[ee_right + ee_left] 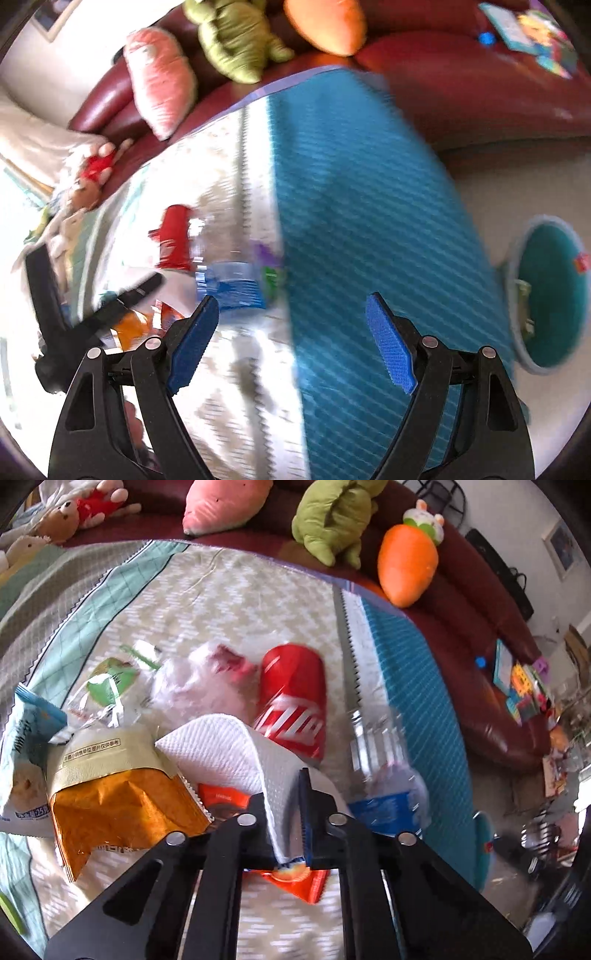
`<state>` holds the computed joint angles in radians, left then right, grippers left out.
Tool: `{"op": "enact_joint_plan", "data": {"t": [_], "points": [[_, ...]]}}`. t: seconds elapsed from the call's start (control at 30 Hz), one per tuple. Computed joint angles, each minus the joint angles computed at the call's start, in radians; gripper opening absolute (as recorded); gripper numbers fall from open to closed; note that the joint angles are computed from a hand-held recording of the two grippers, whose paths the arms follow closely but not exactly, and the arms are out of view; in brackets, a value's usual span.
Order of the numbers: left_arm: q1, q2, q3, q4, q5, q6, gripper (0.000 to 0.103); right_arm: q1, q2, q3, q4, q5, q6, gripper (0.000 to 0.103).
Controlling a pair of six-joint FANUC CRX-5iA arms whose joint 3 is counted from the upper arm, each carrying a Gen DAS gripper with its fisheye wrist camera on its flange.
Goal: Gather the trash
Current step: 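Grasp the white tissue with the left tool while the right tool grasps the water bottle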
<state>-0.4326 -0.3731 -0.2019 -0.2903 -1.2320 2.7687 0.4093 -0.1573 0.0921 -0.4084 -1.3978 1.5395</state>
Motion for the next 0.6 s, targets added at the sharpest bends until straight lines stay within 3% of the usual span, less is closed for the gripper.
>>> {"op": "enact_joint_plan", "data": {"t": [0.07,0.13,0.6], "points": [[-0.007,-0.028,-0.026,0.002,-0.003,-0.004,0.005,0.03,0.016,0.012,-0.006,0.006,0.01,0.077],[-0.019,-0.06,-0.052,-0.001,-0.008,-0.001,0.005,0.053,0.032,0.028,-0.028,0.005,0.034,0.058],[0.066,-0.146,-0.174,0.111,0.068,-0.099,0.006,0.166,0.196,0.108,-0.013,-0.047,0.034,0.062]]}}
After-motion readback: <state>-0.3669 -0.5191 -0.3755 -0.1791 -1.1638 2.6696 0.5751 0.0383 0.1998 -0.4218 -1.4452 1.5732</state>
